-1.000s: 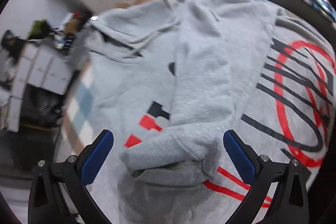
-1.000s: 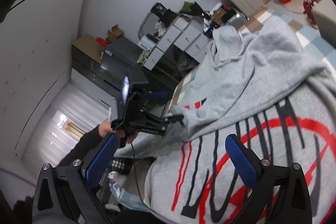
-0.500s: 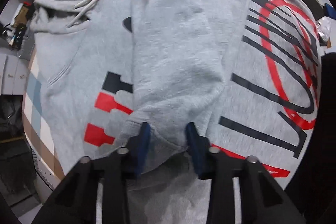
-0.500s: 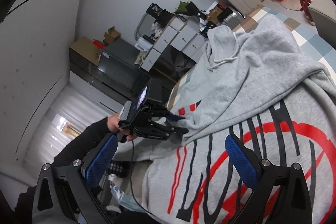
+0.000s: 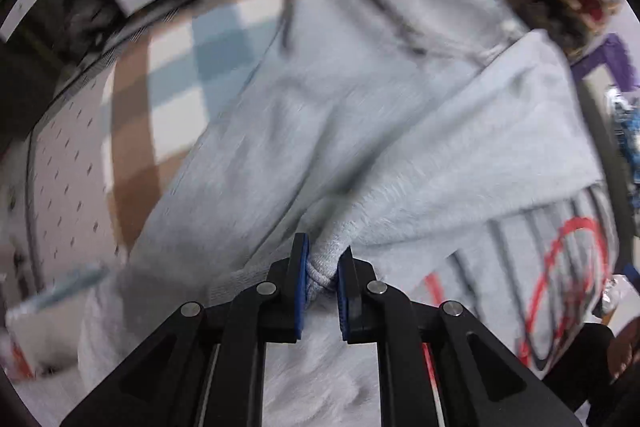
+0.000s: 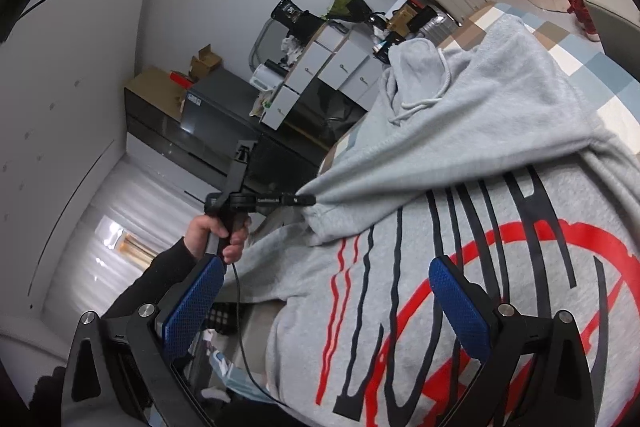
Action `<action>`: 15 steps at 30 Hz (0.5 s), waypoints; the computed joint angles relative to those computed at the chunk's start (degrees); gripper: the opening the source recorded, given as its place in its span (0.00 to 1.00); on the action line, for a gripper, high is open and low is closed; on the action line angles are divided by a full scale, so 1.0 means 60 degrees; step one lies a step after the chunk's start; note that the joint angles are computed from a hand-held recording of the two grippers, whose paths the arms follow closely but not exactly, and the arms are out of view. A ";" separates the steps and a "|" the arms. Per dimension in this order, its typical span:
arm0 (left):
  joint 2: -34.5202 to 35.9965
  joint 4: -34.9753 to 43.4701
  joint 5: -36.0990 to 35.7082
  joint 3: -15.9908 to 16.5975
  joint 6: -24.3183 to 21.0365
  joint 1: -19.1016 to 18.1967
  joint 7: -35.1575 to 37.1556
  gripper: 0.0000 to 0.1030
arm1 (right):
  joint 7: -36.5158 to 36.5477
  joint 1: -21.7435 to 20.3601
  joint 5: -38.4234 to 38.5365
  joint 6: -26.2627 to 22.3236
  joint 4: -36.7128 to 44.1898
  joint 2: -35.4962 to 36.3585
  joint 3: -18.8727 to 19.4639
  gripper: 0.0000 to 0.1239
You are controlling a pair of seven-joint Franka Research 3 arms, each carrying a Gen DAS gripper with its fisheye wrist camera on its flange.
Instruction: Fold large clothes
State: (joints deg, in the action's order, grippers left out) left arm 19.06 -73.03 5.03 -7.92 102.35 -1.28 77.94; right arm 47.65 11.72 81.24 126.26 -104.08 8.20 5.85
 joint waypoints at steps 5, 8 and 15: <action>0.0342 0.0194 0.0963 0.0146 -0.0576 -0.0356 -0.0594 0.31 | 0.0176 0.0035 -0.0231 0.0026 0.0082 0.0043 0.0004 0.83; 0.0057 0.0096 0.1705 0.0209 -0.0813 -0.0540 -0.0552 0.65 | 0.0304 0.0010 -0.0307 -0.0027 0.0106 0.0070 0.0006 0.83; -0.0722 0.0051 0.0767 0.0050 -0.0346 -0.0202 -0.0634 0.70 | 0.0338 0.0045 -0.0368 0.0216 0.0059 -0.0010 0.0034 0.83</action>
